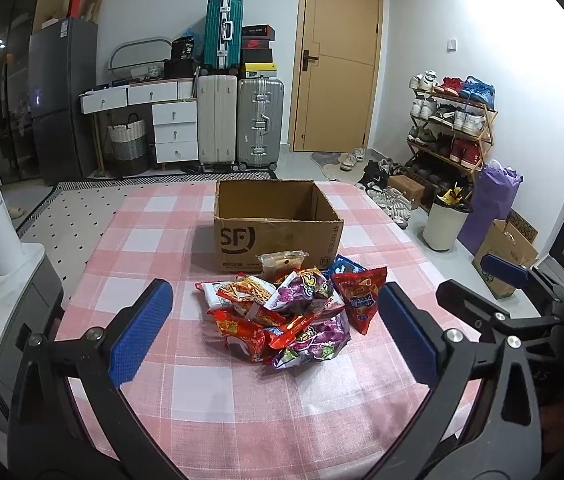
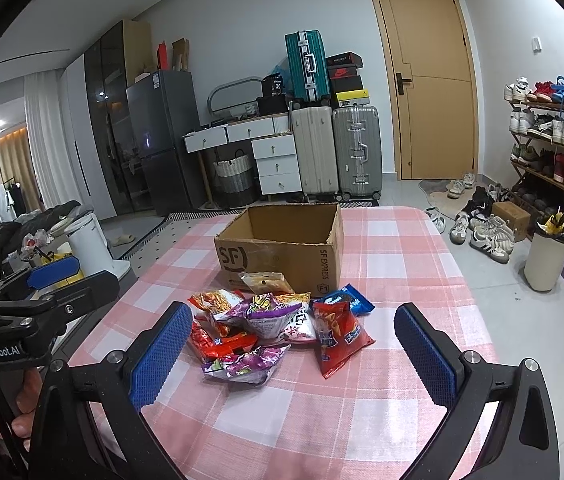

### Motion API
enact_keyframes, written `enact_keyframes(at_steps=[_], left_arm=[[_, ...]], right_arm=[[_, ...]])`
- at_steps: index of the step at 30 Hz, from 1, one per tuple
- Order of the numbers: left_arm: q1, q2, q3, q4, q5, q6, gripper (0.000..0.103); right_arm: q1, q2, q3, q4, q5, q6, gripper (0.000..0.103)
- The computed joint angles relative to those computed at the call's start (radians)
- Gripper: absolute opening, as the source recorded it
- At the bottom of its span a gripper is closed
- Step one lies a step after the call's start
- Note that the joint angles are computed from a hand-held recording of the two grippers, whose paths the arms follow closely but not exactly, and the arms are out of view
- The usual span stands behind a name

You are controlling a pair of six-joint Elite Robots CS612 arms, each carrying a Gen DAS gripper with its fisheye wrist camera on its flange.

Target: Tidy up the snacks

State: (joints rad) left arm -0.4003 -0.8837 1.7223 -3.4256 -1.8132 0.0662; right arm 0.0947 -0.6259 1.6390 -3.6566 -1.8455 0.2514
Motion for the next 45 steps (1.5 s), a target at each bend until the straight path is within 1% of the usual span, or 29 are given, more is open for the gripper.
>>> enact_keyframes(at_steps=[3,8,26,34,40,43,45], left_arm=[[0.01,0.001,-0.004,-0.005,-0.027,-0.013,0.102],[0.015,0.001,-0.003,-0.017,-0.022,-0.021,0.102],[0.014,-0.001,0.002,-0.006,-0.026,-0.014,0.102],[0.013,0.008,-0.003,0.006,-0.03,-0.016,0.102],[0.014,0.027,-0.036,0.065,-0.055,-0.003,0.102],[0.012,0.043,-0.055,0.082,-0.047,0.006,0.102],[0.012,0.056,-0.072,0.099,-0.046,0.01,0.102]], right_arm=[[0.0,0.001,-0.001,-0.002,-0.003,-0.001,0.103],[0.001,0.0,0.0,-0.007,-0.003,-0.002,0.103],[0.002,-0.001,0.0,-0.005,-0.007,0.002,0.103],[0.001,-0.003,0.003,0.001,-0.008,0.009,0.103],[-0.005,0.004,0.003,0.0,-0.006,0.024,0.103],[-0.013,0.014,-0.008,0.019,-0.004,0.033,0.103],[-0.02,0.022,-0.016,0.034,0.011,0.04,0.103]])
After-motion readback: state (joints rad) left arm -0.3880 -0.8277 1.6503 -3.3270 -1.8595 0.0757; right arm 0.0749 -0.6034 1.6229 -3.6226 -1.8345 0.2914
